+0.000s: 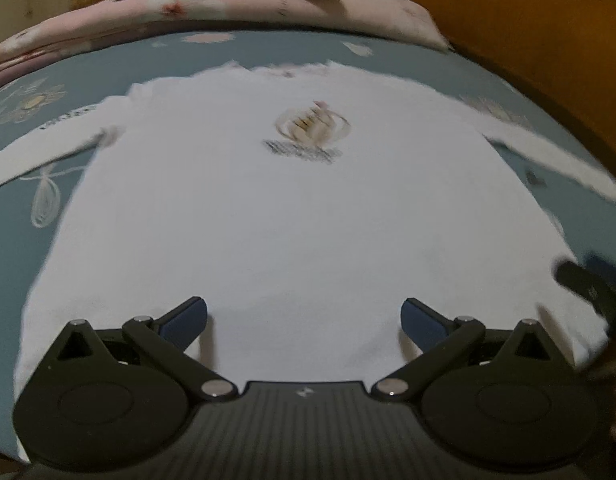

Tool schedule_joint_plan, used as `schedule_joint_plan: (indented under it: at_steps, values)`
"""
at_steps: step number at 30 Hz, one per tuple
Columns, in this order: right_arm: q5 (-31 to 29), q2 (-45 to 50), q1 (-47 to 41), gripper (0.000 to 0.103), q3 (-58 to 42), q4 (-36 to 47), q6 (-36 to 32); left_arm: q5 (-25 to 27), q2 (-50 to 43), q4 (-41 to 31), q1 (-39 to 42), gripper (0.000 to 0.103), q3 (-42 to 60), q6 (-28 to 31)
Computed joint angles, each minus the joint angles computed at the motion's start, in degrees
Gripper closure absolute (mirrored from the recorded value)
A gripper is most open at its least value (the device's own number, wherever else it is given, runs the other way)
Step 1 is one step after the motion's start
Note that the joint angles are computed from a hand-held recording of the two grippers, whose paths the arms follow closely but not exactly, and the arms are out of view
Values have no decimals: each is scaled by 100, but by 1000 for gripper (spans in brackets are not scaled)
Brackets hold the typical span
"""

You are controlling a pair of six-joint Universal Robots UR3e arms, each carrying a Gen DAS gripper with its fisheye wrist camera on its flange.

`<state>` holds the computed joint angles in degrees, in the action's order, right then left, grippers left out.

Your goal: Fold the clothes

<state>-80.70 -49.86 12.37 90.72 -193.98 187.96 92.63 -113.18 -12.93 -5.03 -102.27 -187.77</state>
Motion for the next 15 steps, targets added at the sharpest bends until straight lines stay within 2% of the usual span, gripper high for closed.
schedule_joint_plan:
  at_steps: [2,4,8,12,15]
  values:
    - [-87,-5,104,0,6,-31,-225,269,-113,134,-190,1,-87,34]
    - [-187,1,208,0,21,-78,-423,454,-124,592,-307,1,-352,-22]
    - [-317,19,309,0,-38,152,-715,433,159,467,-353,1,-619,50]
    - [-415,25,351,0,-222,753,-806,367,428,546,-339,1,-898,317]
    - [-547,65,420,0,-245,778,-914,519,420,770,-219,1,-835,485]
